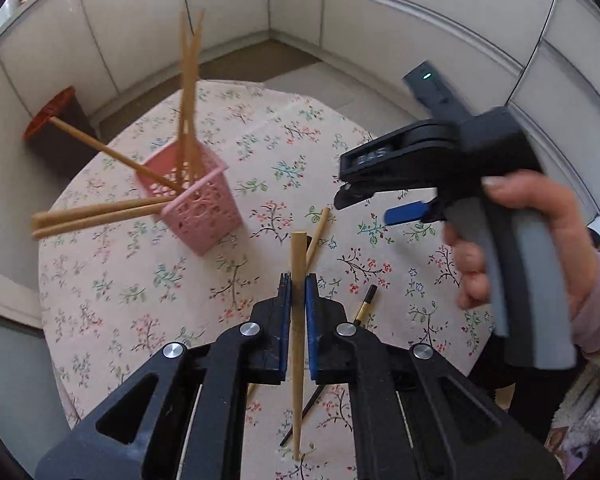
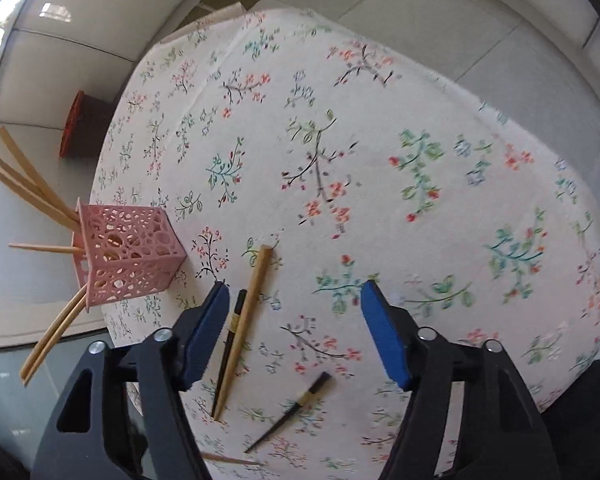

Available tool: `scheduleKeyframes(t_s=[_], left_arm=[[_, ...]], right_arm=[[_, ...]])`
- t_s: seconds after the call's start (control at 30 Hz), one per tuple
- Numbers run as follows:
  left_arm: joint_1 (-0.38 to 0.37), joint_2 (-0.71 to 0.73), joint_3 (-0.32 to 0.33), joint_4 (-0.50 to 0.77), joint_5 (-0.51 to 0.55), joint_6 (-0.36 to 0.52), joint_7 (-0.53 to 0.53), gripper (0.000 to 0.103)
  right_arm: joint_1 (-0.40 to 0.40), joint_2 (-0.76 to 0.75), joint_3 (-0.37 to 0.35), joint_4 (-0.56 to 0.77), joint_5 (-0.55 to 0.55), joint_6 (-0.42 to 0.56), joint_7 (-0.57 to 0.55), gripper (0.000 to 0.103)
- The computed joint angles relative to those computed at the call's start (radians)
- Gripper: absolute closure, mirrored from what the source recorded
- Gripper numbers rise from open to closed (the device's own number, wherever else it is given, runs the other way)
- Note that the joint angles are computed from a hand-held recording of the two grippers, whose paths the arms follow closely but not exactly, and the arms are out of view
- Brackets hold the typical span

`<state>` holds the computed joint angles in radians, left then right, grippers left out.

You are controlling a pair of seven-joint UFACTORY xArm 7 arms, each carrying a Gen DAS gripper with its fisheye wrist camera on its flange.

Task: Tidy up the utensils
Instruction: 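Lift the chopstick with the left tool while the right tool grasps another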

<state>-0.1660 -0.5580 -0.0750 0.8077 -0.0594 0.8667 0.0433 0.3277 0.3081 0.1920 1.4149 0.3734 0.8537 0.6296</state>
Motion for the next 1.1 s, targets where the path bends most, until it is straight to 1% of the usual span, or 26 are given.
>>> scheduleKeyframes(t_s=[0.03,0.07,0.13,0.2,0.23,0.3,0.33,0.37,0.4,0.47,0.57,0.67,0.73,0.77,0.8,0.83,0.97,1.03,1.1], left_arm=[[0.003,-0.037,0.002,-0.022,0.000,-0.004,-0.005,0.097],[0.003,-0.080,0.004,-0.047,-0.003,-0.004,-0.009,0.097],[0.000,-0.136,0.006,-0.078,-0.011,-0.011,-0.018,0.097],[-0.005,-0.181,0.020,-0.100,-0.027,-0.017,-0.018,0.097],[-0.006,-0.199,0.025,-0.114,-0.032,-0.023,-0.017,0.097],[-0.002,-0.211,0.034,-0.120,-0.038,-0.041,-0.016,0.097],[-0.004,-0.215,0.041,-0.122,-0.047,-0.053,-0.015,0.097],[-0.001,-0.222,0.043,-0.124,-0.051,-0.056,-0.018,0.097],[0.003,-0.224,0.043,-0.131,-0.052,-0.067,-0.020,0.097],[0.010,-0.237,0.043,-0.145,-0.050,-0.077,-0.022,0.097],[0.019,-0.257,0.034,-0.153,-0.046,-0.087,-0.039,0.097],[0.031,-0.278,0.026,-0.155,-0.041,-0.106,-0.068,0.097],[0.036,-0.295,0.016,-0.151,-0.039,-0.108,-0.095,0.097],[0.039,-0.301,0.010,-0.149,-0.036,-0.106,-0.108,0.097],[0.040,-0.307,0.003,-0.146,-0.032,-0.100,-0.121,0.097],[0.041,-0.311,-0.004,-0.143,-0.026,-0.097,-0.132,0.097],[0.044,-0.327,-0.030,-0.112,0.001,-0.063,-0.174,0.097],[0.047,-0.333,-0.044,-0.084,0.020,-0.040,-0.190,0.097],[0.053,-0.335,-0.058,-0.051,0.042,-0.022,-0.203,0.097]], right_arm=[[0.023,0.035,-0.008,0.041,-0.037,0.018,0.059,0.053],[0.043,0.064,-0.016,0.076,-0.074,0.039,0.109,0.055],[0.082,0.114,-0.035,0.140,-0.148,0.072,0.206,0.057],[0.110,0.154,-0.046,0.212,-0.216,0.108,0.267,0.058],[0.126,0.193,-0.052,0.278,-0.251,0.168,0.294,0.060],[0.148,0.239,-0.061,0.368,-0.302,0.259,0.326,0.068],[0.164,0.256,-0.070,0.403,-0.333,0.303,0.349,0.076],[0.173,0.260,-0.075,0.414,-0.355,0.325,0.360,0.087],[0.174,0.251,-0.076,0.399,-0.364,0.319,0.362,0.091],[0.148,0.210,-0.059,0.323,-0.336,0.252,0.335,0.094],[0.078,0.121,-0.026,0.157,-0.217,0.099,0.276,0.095],[0.029,0.013,-0.001,-0.003,-0.112,-0.040,0.193,0.095],[0.018,-0.063,0.009,-0.083,-0.082,-0.110,0.122,0.095],[0.022,-0.098,0.009,-0.109,-0.091,-0.134,0.095,0.095],[0.032,-0.123,0.003,-0.108,-0.131,-0.119,0.087,0.095],[0.041,-0.161,0.001,-0.130,-0.163,-0.141,0.071,0.095],[0.066,-0.260,-0.001,-0.165,-0.277,-0.202,0.050,0.095],[0.062,-0.283,-0.003,-0.145,-0.303,-0.210,0.018,0.095],[0.058,-0.322,-0.004,-0.160,-0.299,-0.222,-0.035,0.095]])
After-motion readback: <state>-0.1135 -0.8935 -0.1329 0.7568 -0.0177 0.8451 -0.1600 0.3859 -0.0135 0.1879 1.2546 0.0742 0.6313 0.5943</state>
